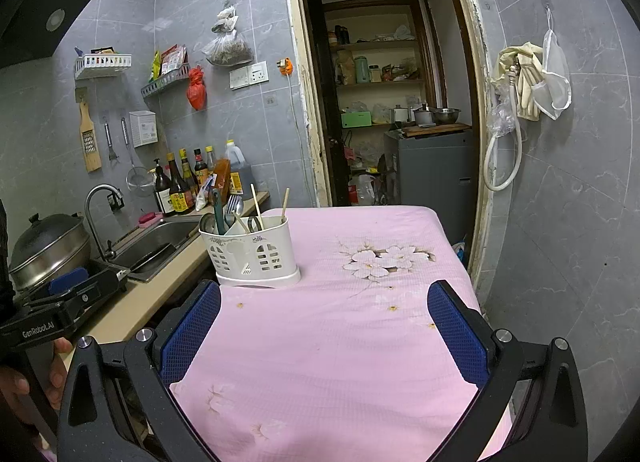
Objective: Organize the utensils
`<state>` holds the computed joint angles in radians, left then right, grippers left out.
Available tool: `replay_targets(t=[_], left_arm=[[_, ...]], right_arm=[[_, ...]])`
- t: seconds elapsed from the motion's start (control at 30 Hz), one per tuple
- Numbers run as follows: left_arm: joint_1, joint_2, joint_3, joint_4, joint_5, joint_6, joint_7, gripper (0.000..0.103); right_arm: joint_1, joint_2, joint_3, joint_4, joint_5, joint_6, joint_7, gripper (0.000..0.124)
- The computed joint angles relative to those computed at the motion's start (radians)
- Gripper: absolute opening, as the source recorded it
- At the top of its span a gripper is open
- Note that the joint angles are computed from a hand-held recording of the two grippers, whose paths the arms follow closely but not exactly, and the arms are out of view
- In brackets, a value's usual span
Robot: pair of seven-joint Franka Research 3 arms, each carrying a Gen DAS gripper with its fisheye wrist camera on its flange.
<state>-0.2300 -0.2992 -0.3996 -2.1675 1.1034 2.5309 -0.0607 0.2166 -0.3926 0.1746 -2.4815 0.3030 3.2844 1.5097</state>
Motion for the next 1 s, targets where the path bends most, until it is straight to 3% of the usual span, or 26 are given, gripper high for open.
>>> replay_targets(t=[1.0], left_arm=[[0.007, -0.024, -0.002, -0.018, -0.010, 0.005, 0.010, 0.103]], right_arm=[[0.010, -0.001, -0.013, 0.001, -0.005, -0.006, 0.001, 0.102]])
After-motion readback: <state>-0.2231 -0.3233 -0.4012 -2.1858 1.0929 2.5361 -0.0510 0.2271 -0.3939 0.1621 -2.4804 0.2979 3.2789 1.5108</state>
